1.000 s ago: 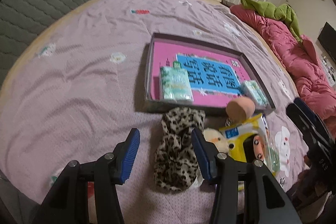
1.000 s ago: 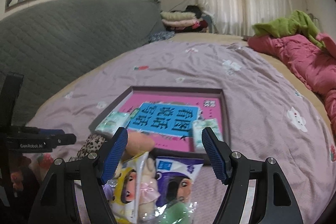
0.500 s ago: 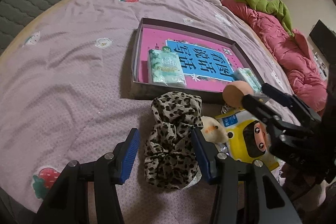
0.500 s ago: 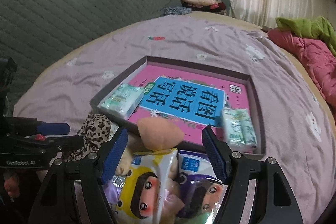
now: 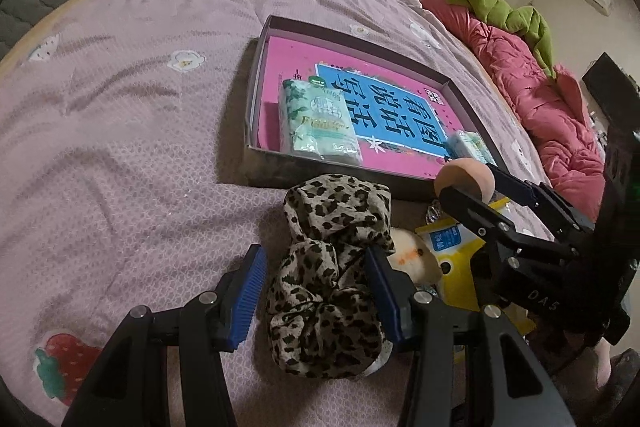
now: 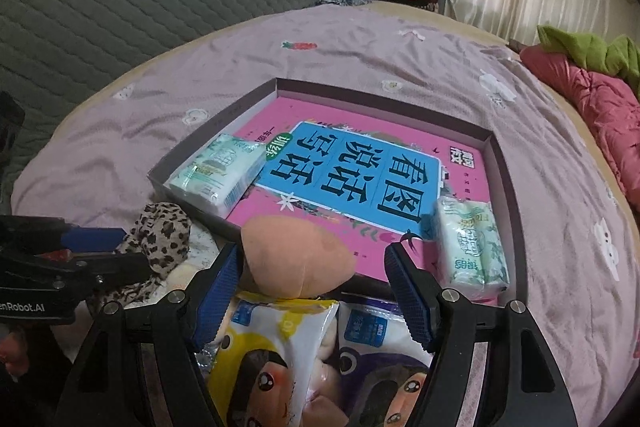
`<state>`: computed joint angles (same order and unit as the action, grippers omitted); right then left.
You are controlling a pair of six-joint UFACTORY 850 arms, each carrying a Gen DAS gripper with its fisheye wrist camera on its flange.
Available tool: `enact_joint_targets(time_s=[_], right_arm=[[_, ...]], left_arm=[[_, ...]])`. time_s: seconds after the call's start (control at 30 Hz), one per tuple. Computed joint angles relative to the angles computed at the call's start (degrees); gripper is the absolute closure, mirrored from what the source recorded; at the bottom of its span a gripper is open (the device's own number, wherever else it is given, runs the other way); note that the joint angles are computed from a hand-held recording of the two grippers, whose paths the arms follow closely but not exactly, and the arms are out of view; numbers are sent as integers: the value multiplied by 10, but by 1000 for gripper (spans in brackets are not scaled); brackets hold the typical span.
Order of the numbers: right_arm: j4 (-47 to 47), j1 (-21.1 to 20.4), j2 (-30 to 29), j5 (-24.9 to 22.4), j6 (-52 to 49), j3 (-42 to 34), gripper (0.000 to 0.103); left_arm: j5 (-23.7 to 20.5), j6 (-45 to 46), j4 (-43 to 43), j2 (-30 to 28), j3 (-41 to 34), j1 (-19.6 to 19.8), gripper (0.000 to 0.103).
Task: Organize soft objects
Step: 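Grasp the leopard-print scrunchie with the left tool while the right tool grasps the peach sponge, then lift the scrunchie and sponge and carry both toward the pink book box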
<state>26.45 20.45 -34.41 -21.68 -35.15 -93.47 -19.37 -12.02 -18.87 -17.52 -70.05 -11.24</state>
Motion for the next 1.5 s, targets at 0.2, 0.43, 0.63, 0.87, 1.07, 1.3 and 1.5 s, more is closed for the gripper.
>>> enact_joint_targets(time_s=[0.2, 0.43, 0.63, 0.87, 1.07, 1.3, 1.5], right_arm=[[20, -2, -5, -5, -21, -6, 38], [67, -4, -2, -11, -71, -4, 53], [85, -9, 0, -9, -81, -5, 55], [129, -16, 9, -2, -111, 4, 55], [159, -17, 20, 6, -136, 16, 55], [235, -22, 33, 9, -197, 34, 56], [306, -31, 41, 7, -249, 46, 56]], left_arm=[[3, 48, -53, -10, -5, 7, 52], [-3, 160, -173, -20, -9, 19, 52], [-13, 268, -291, -23, -6, 30, 64], [-11, 316, -332, -15, 0, 29, 79], [-3, 337, -351, -2, 9, 31, 82], [13, 327, -334, 15, 19, 26, 83], [25, 276, -294, 26, 18, 18, 84]])
